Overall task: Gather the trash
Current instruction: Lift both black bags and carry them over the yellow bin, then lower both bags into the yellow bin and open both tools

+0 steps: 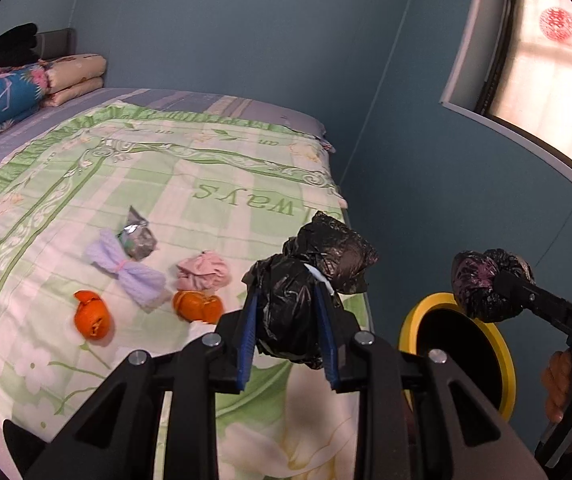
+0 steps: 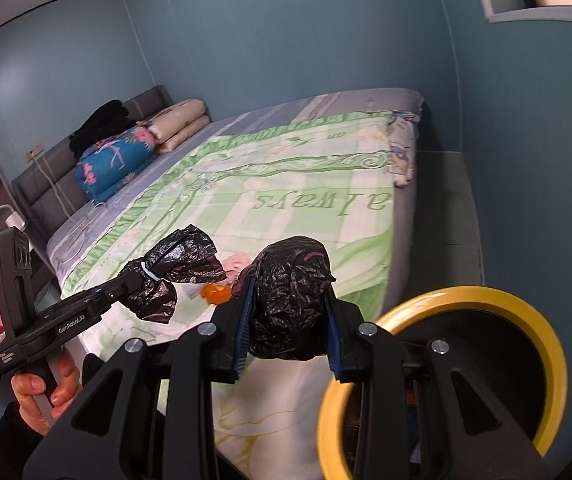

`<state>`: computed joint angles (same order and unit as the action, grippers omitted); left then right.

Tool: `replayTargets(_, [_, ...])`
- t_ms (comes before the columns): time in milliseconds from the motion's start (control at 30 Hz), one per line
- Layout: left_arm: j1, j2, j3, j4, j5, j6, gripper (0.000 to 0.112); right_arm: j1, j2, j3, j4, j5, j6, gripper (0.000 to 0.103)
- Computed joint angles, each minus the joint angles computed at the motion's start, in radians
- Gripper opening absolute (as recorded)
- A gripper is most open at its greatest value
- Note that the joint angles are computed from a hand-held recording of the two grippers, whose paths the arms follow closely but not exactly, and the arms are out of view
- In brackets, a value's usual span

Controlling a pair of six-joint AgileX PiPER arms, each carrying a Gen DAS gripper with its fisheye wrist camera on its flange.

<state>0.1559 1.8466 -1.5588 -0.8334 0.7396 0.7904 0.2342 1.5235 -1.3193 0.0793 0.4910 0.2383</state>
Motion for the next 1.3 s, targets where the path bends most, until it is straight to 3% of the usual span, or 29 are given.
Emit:
replayTargets(333, [-0.127, -0.022, 0.023, 0.025, -0.010, -0.001, 0.026, -0.117, -0.123, 0.126, -0.038, 0.003, 0.056, 0.030])
replayTargets(533, [-0.194, -0.038, 0.033, 0.056, -0.013, -0.021, 0.026, -0.203, -0.169, 0.195, 0.024, -0.003, 0.009, 0.030])
replayTargets(833, [-0.282, -0.010, 0.005, 0.122, -0.005, -0.091, 0.026, -0.317, -0.164, 0.252, 0.209, -0.039, -0.171, 0.030])
replayTargets(1300, [-0.395, -0.005, 0.038, 0.199, -0.018, -0.114, 0.026, -0.399, -0.150, 0.294, 0.330, -0.045, -0.272, 0.030])
